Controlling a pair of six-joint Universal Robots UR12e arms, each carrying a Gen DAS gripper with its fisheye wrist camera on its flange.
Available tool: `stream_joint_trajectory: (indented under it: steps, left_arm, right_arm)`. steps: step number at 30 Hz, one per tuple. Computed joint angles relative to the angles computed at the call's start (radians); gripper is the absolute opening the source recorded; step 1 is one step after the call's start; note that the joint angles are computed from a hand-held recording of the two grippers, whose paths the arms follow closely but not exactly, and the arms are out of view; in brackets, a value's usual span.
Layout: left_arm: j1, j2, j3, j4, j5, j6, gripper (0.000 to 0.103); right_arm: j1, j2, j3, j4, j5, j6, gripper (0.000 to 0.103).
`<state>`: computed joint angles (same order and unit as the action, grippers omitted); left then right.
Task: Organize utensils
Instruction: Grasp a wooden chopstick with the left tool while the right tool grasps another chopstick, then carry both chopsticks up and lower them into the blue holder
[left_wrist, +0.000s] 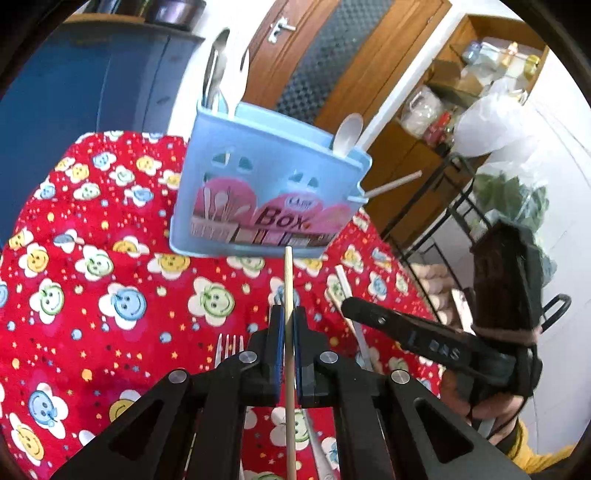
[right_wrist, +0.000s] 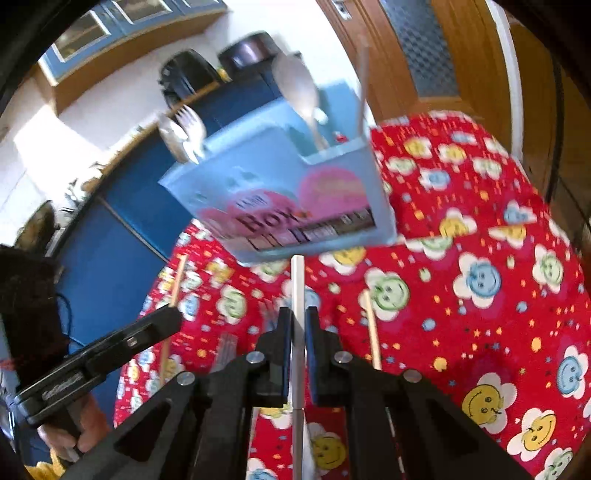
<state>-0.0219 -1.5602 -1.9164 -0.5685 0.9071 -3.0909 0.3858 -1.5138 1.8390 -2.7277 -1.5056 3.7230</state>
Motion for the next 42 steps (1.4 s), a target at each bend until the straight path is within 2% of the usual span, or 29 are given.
stream_joint_trajectory:
  steps: [5,11,22,35,42]
  left_arm:
    - [0.001,-0.002,0.002,0.124,0.01,-0.047,0.004]
    - [-0.01,-0.029,0.045,0.241,0.064,-0.091,0.004]
    - [-0.02,-0.082,0.131,0.357,0.133,-0.149,0.004]
    - [-0.052,-0.189,0.262,0.562,0.266,-0.231,0.004]
    - [-0.076,-0.252,0.314,0.693,0.376,-0.233,0.004]
  right_arm:
    - [0.019,-0.012,-0.005,-0.086,-0.064,-0.061,0.009]
    - [0.021,-0.012,-0.032,-0.148,-0.103,-0.115,0.009]
    - [0.013,0.024,-0.098,-0.211,-0.167,-0.194,0.009]
    - [0.001,0.099,-0.185,-0.303,-0.303,-0.262,0.009]
    - [0.0,0.145,-0.228,-0.348,-0.392,-0.287,0.009]
